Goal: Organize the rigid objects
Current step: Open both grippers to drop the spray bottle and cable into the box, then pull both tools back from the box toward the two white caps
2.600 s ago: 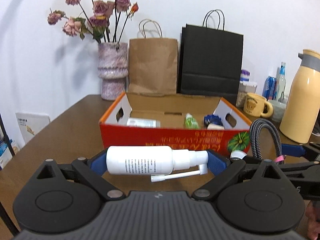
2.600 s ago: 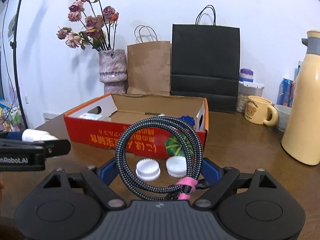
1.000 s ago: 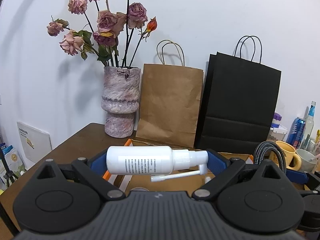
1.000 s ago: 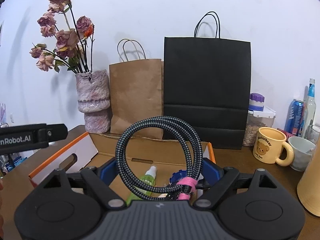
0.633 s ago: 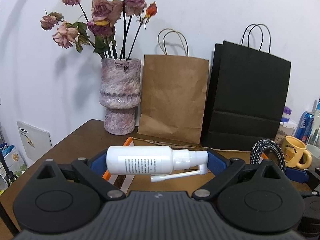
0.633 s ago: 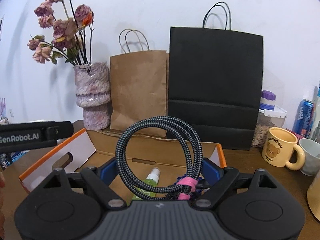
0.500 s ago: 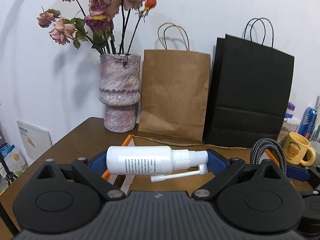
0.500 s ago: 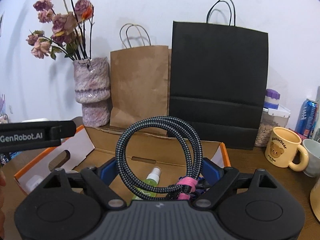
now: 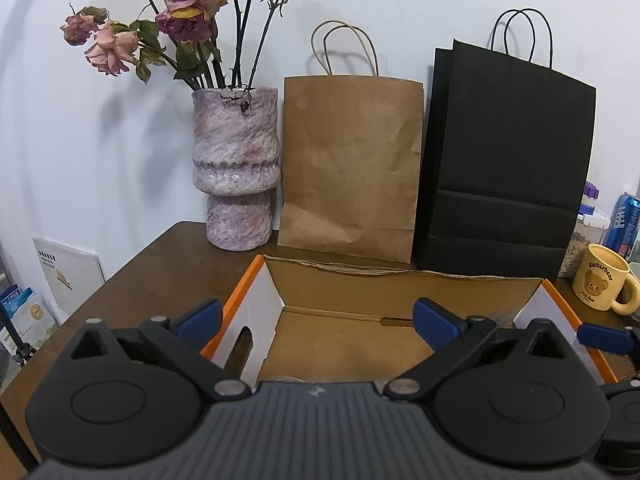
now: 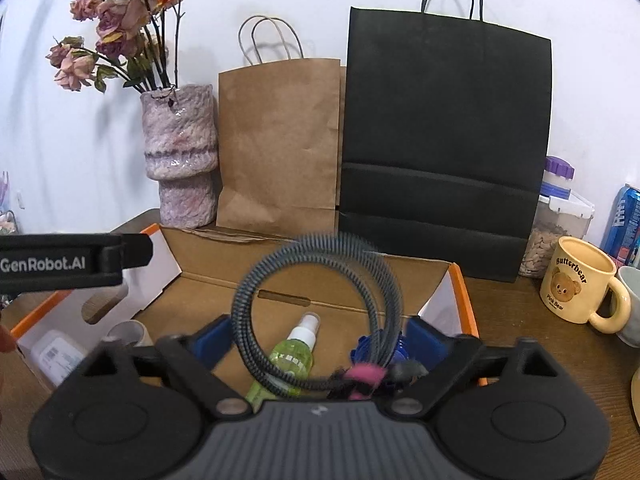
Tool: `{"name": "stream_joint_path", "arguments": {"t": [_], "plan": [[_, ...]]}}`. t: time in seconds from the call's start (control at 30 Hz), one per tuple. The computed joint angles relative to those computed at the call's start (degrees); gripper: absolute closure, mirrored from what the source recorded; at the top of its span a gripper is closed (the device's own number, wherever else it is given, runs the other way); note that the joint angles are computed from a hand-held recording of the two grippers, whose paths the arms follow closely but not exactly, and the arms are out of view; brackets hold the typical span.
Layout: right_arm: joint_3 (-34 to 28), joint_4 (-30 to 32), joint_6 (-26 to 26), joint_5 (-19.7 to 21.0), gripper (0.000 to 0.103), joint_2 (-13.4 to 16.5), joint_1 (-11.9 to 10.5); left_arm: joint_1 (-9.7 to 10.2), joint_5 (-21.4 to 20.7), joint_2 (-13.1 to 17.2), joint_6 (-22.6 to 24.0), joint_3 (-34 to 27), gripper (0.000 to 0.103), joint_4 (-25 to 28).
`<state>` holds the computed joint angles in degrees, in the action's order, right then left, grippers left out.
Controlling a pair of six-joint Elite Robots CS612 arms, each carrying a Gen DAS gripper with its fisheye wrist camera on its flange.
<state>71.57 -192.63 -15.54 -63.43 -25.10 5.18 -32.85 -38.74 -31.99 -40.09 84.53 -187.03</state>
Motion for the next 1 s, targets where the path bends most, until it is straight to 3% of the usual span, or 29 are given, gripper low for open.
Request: {"name": "stream_joint_path", "arguments": {"t": [0.6,1.0], "plan": [[1.56,-3.02,0.84,0.0,0.0,-0.6,-0.53,-0.3,0.39,-0.8,-1.82,1.11,0.0,0.98],[6.99,-8.67,0.33,0.34,0.0,-2.73,-1.98,-2.18,2.31,-2.21,-3.0,4.29,0.0,-0.34]]}}
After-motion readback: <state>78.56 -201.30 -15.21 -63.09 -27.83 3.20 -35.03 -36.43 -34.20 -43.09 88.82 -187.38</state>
